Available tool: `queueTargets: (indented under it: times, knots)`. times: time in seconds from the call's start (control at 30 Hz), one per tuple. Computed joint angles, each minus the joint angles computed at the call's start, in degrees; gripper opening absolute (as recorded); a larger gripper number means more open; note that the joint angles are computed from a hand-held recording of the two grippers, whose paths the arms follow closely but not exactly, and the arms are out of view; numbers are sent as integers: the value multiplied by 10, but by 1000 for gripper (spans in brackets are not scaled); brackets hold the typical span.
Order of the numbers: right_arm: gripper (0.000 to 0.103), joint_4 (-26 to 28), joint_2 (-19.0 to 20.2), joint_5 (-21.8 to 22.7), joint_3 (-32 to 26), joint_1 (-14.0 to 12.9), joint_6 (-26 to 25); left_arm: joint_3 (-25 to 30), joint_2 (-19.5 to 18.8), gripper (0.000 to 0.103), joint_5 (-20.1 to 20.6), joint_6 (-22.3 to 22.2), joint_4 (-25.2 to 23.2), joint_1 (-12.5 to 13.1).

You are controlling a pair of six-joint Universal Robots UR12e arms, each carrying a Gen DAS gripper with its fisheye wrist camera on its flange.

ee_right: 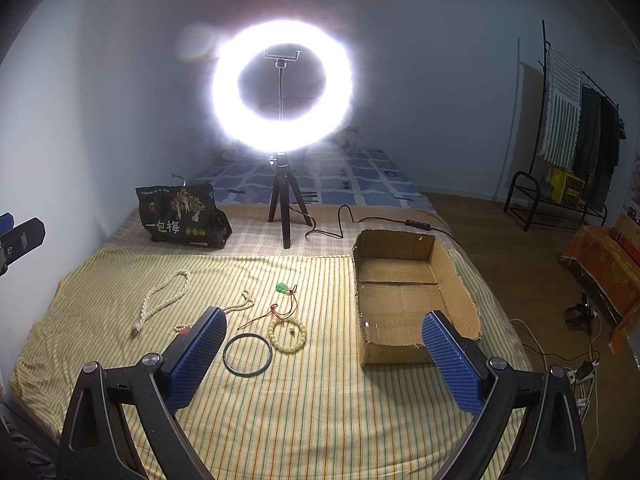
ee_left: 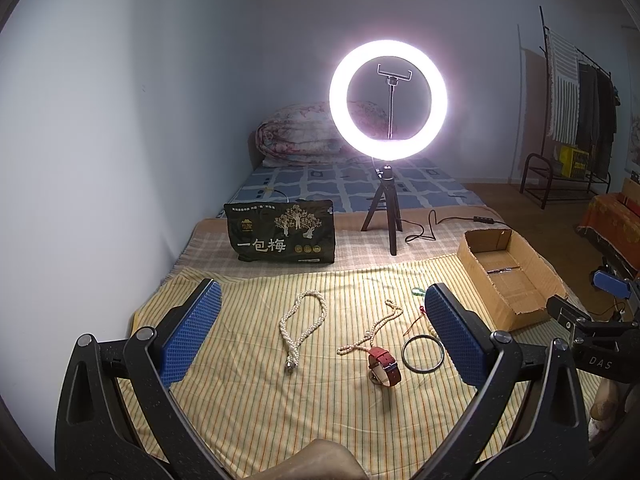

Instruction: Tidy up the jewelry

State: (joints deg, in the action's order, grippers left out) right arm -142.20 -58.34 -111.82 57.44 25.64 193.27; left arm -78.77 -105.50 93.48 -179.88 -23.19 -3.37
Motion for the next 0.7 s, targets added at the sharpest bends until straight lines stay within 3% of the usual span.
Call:
queueTargets:
  times: [0.7]
  knots:
    - [99,16,6,-2,-10,2,1,-7,2,103,-1,1,1,2]
